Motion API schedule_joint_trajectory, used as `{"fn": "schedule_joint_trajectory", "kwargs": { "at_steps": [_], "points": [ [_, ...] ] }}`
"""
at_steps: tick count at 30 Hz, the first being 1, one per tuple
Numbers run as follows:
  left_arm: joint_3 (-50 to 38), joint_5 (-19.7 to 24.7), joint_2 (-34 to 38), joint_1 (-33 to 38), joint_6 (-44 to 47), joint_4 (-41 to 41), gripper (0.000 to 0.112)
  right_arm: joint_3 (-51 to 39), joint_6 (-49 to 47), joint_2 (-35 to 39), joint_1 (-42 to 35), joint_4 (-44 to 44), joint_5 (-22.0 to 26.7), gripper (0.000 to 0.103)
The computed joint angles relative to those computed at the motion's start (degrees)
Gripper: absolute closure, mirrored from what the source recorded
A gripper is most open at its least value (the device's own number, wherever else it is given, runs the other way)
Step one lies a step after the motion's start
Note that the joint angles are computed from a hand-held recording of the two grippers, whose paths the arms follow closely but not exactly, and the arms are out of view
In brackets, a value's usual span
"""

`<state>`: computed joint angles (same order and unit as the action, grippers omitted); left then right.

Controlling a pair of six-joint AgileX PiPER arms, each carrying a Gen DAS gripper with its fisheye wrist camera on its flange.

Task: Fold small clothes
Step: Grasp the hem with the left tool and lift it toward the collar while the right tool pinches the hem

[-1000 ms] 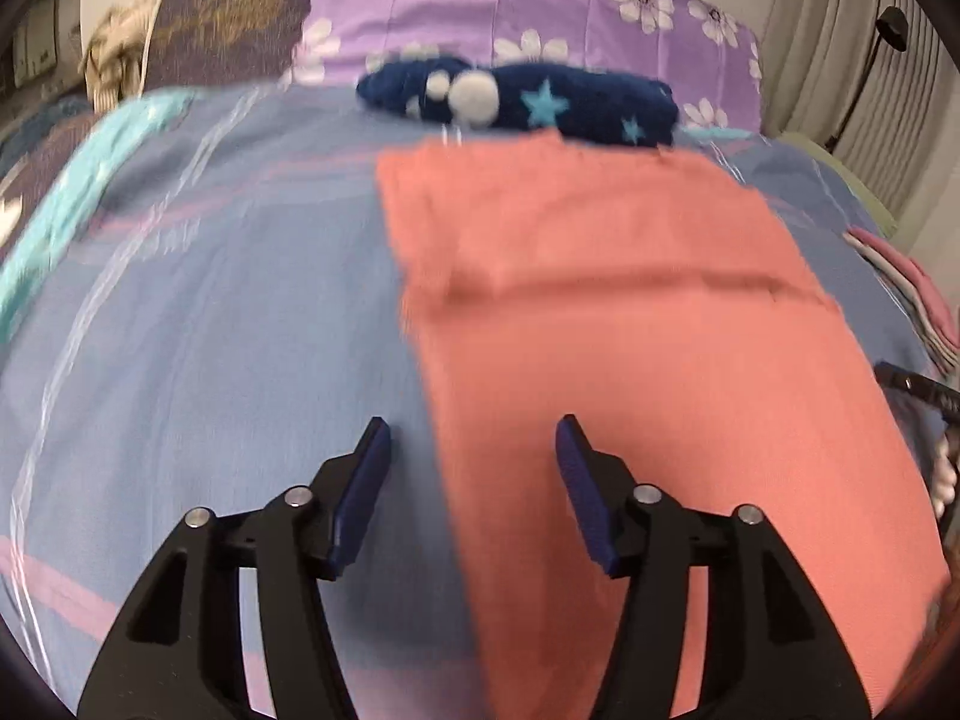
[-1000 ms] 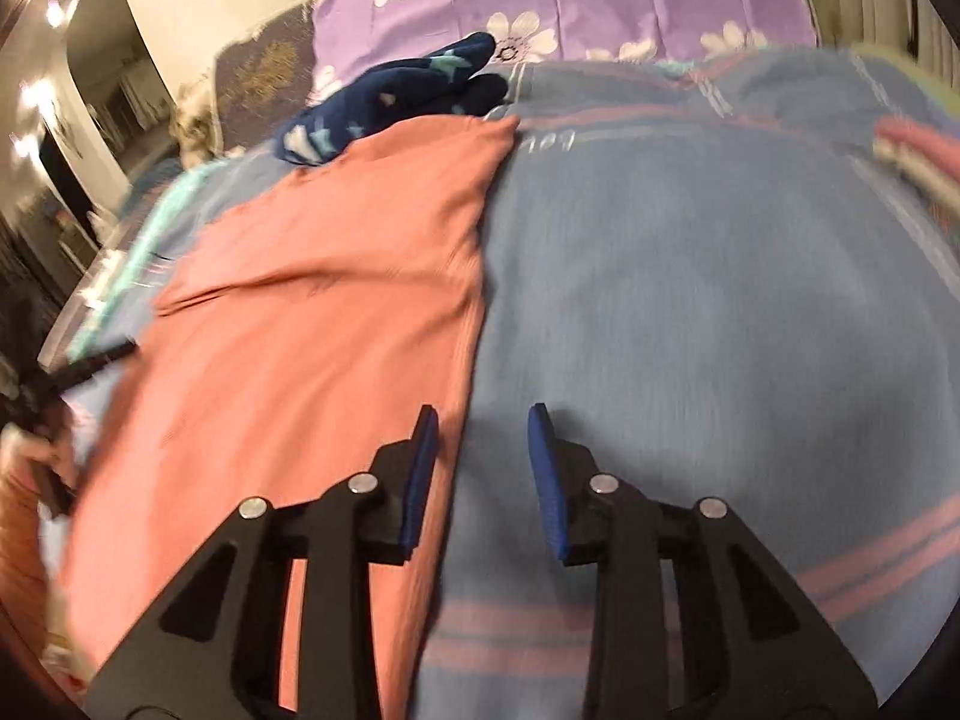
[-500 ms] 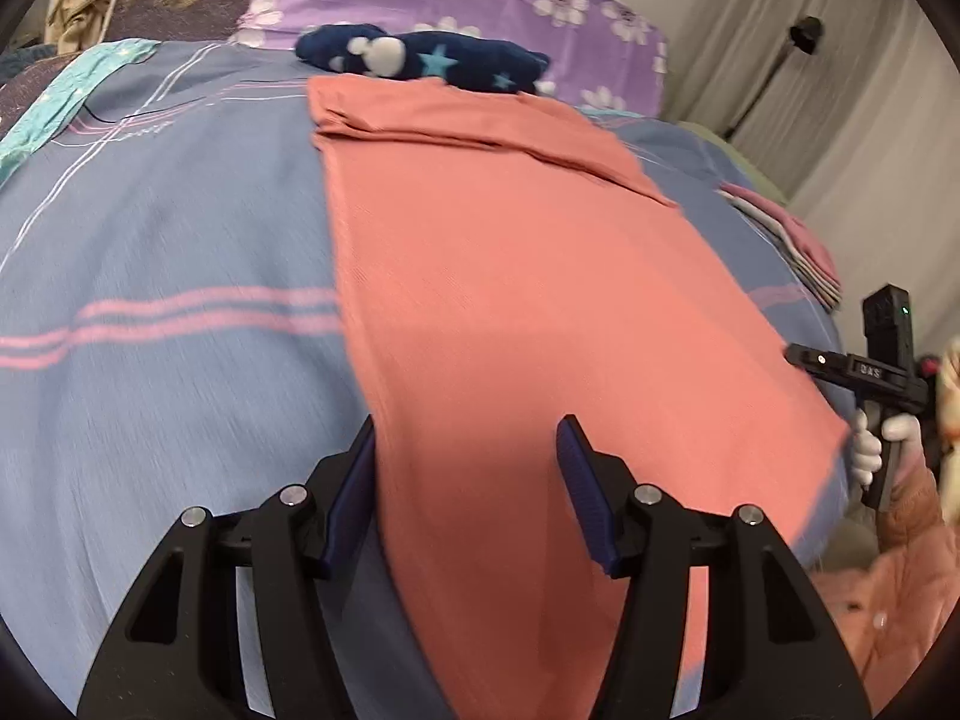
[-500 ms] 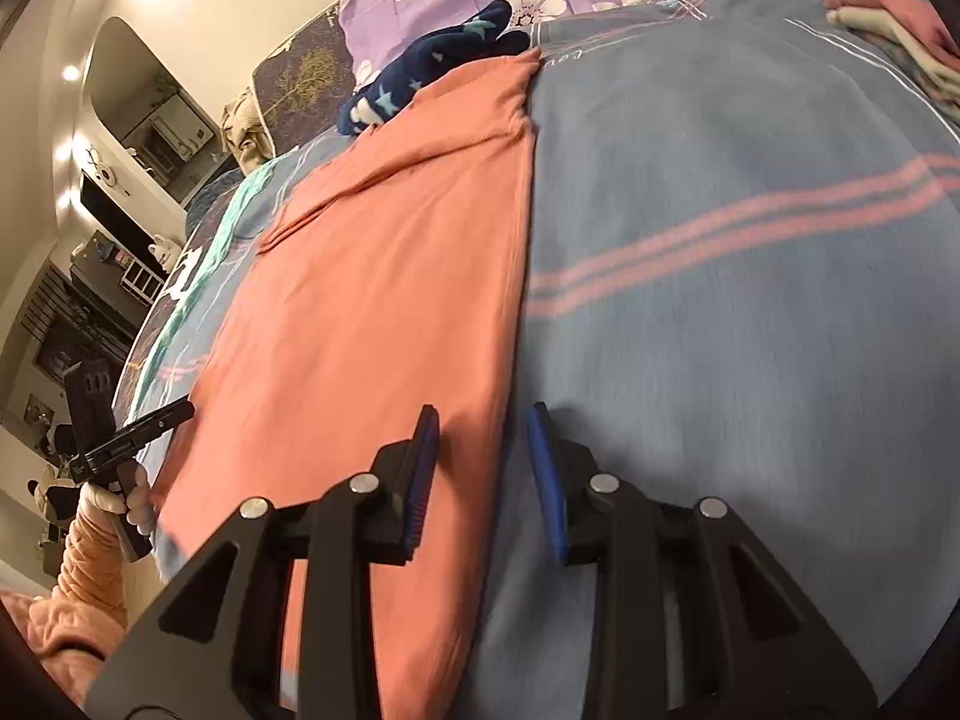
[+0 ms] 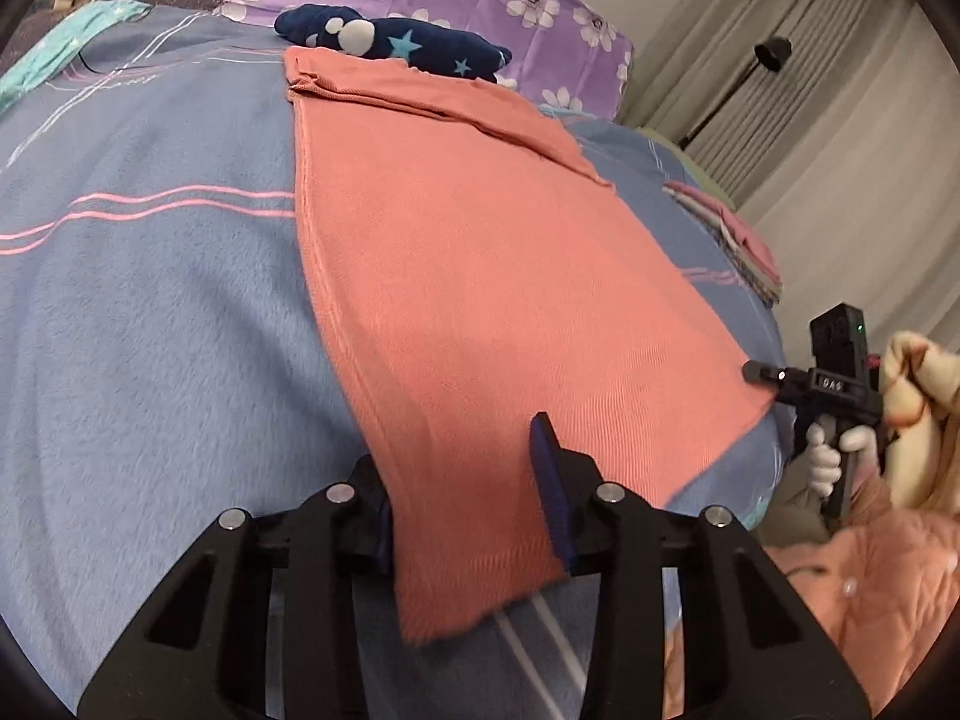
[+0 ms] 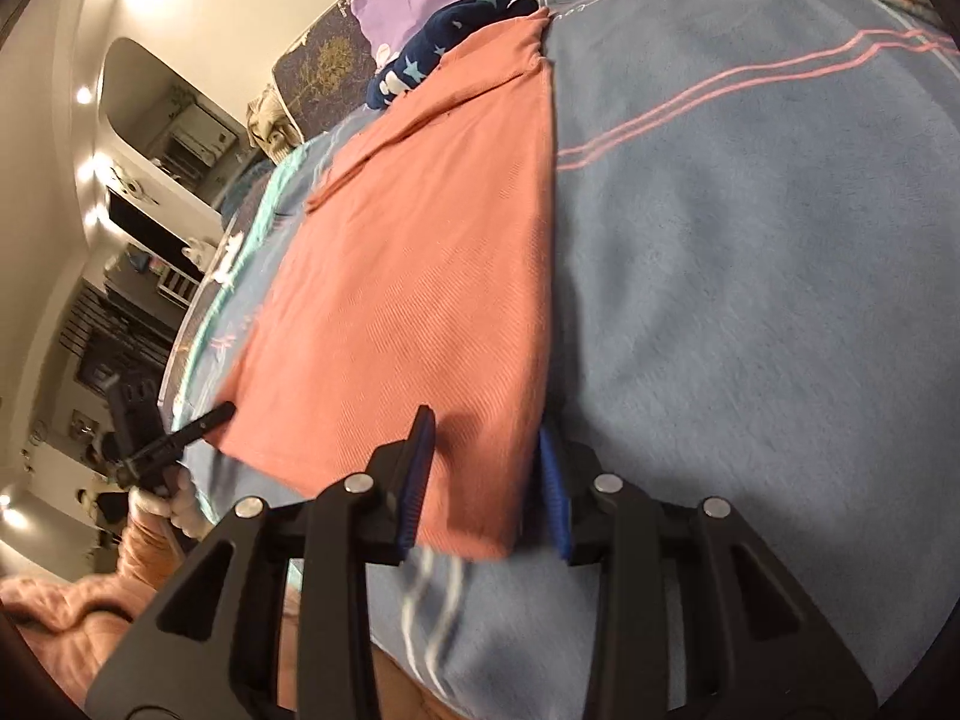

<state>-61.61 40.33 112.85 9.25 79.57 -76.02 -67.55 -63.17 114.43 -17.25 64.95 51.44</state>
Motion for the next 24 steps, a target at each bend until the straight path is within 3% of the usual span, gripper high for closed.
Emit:
{"fn": "schedule_joint_trajectory", "kwargs": {
  "at_steps": [4, 7, 10, 15, 19, 21, 24],
  "points": [
    [-0.62, -0.52, 0.53, -0.24, -1.47, -0.21, 0.097, -1.92, -0.4, 1.93, 0.24, 1.24, 1.54, 0.07],
    [-0.98, 1.44, 1.2, 0.53, -1.95, -1.08, 0.106, -1.37, -1.21, 2.36, -0.5, 3.04, 2.06, 0.095],
    [-0.55, 0.07, -0.7, -0.67, -1.45, -1.67, 0.107, -0.68, -2.16, 2.24, -1.09, 7.22, 2.86, 0.099],
    [2.76, 4.73, -8.74, 1.52, 6.54, -11.16, 0.108, 1.11, -7.4, -4.11, -3.57, 14.6, 7.48, 0.1],
    [7.66, 12.2, -16.74, 5.03, 9.79, -16.45, 0.11, 4.02, -9.4, -11.98, -6.7, 17.78, 10.14, 0.1],
    [12.74, 15.12, -22.4, 6.92, 11.68, -18.2, 0.11, 7.86, -10.16, -17.48, -10.44, 17.78, 14.89, 0.1],
    [20.16, 15.56, -32.32, 8.86, 12.64, -16.86, 0.11, 13.02, -11.56, -26.53, -13.73, 12.42, 14.57, 0.099]
  ]
}}
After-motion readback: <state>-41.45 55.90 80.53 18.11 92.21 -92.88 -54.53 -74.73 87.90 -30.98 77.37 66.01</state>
